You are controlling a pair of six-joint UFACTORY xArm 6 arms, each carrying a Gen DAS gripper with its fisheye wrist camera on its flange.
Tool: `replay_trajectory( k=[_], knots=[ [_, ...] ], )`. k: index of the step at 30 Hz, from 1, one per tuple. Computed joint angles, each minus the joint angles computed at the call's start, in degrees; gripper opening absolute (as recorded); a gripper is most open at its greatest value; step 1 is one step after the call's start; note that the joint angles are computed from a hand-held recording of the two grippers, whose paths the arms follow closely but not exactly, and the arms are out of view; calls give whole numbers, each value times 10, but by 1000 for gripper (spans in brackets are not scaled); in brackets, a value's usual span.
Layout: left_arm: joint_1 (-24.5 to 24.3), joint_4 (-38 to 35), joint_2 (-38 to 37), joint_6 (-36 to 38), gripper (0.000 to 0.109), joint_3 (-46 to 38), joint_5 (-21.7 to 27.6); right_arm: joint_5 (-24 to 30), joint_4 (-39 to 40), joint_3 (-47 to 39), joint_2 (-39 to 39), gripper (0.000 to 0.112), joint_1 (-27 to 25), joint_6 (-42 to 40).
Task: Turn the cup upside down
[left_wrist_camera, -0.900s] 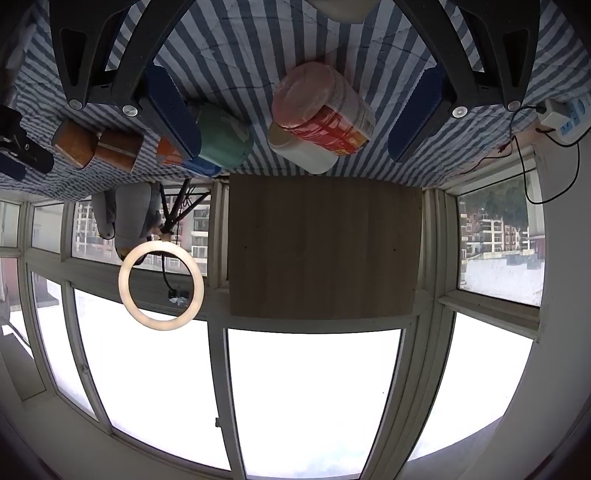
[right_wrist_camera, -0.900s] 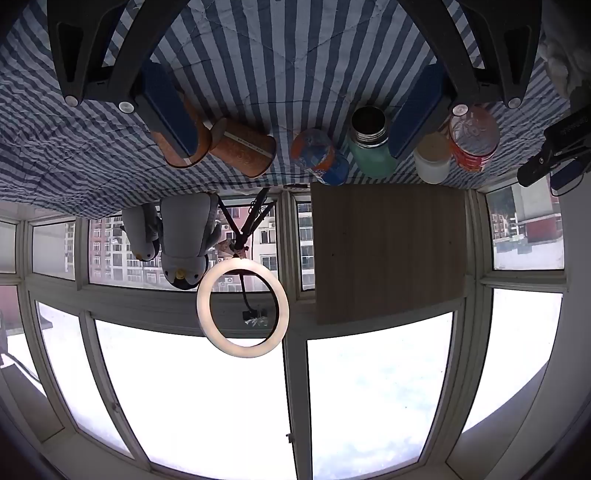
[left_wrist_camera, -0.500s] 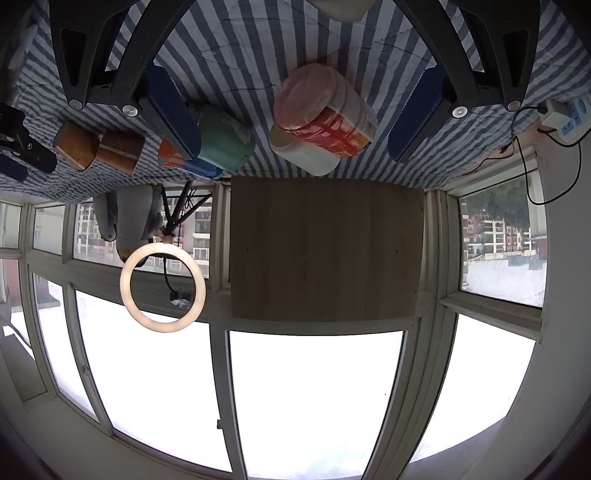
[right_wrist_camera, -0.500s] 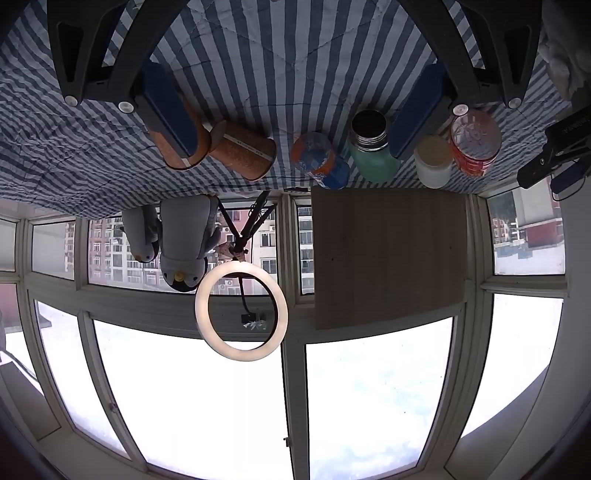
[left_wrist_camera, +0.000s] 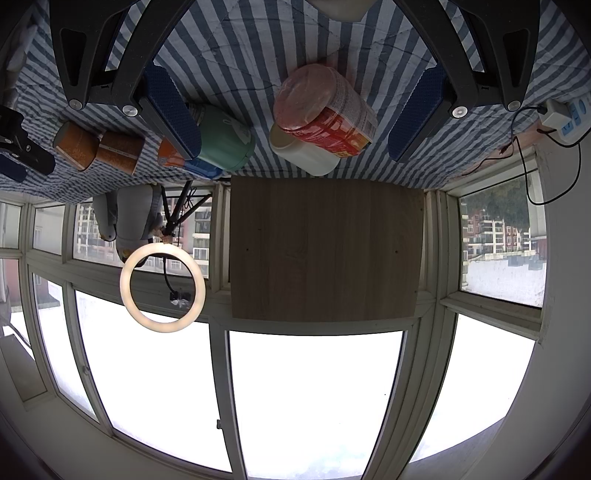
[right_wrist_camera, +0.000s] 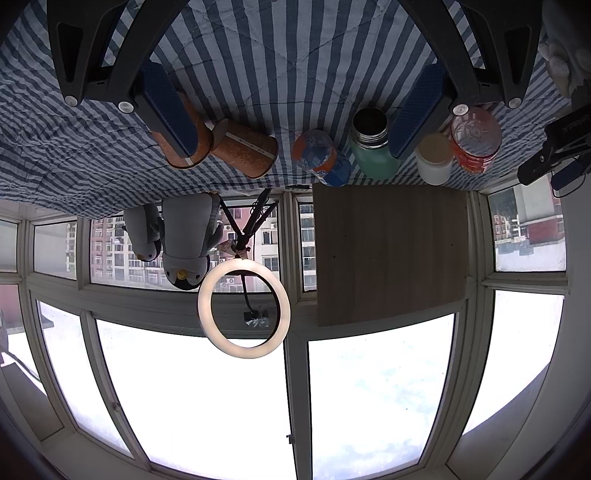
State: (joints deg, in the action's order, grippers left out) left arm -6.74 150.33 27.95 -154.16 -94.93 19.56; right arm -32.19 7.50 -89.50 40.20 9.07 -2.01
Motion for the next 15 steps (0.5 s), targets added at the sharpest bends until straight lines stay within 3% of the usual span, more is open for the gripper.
replay_trajectory(
  k=[15],
  knots=[
    [0,1,0,-1,103,-1,-2,2,1,-1,0,102,0,-1]
  ],
)
